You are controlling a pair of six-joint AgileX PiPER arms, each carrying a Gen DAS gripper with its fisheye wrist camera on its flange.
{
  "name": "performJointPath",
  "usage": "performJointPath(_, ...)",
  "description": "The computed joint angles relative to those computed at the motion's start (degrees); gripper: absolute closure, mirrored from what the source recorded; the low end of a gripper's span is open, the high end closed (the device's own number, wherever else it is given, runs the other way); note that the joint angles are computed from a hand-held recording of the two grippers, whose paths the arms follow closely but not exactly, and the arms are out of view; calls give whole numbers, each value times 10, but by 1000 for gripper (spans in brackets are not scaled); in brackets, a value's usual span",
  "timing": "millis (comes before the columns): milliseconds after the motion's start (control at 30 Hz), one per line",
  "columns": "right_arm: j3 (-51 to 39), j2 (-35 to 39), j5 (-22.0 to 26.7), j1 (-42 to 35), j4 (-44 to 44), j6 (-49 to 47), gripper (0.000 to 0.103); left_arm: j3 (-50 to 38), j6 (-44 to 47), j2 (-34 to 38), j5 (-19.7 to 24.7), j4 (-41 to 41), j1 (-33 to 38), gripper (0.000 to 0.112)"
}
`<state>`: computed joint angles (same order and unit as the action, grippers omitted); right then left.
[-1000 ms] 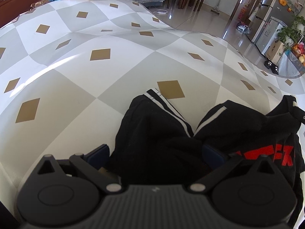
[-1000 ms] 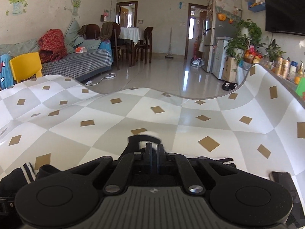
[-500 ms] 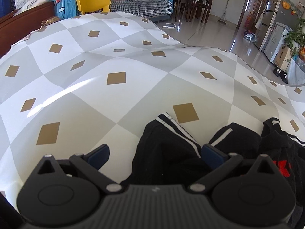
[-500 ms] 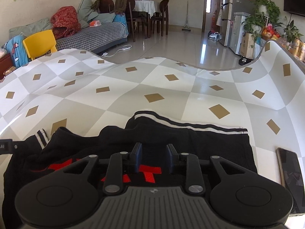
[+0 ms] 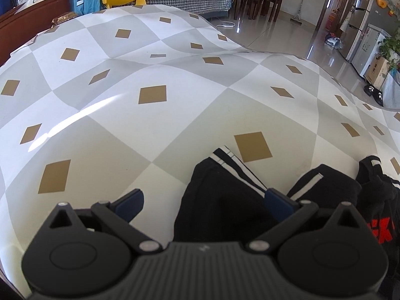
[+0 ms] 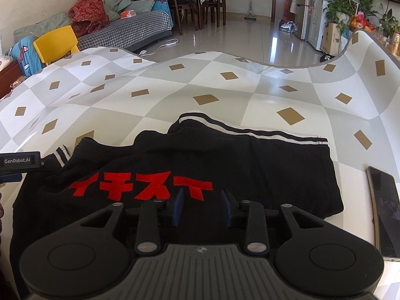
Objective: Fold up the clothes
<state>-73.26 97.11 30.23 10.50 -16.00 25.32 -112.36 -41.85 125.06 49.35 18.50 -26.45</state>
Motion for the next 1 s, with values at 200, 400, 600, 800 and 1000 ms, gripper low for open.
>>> performJointPath(200,-14,16,16,-13,36,-10,70,-38,9,32,27,-1,-6,10)
performJointPath(400,-29,37,29,-13,45,-17,67,-74,12,62,58,22,-14,10)
performJointPath(600,-55,62,50,-15,62,-16,65,-91,18,74,61,30,-14,9)
performJointPath(800,-60,73,45,-8,31,12,62,-138,25,100,87,29,-8,9)
performJointPath(1000,-63,80,41,-1,-9,48,60,-204,31,134,118,26,2,9)
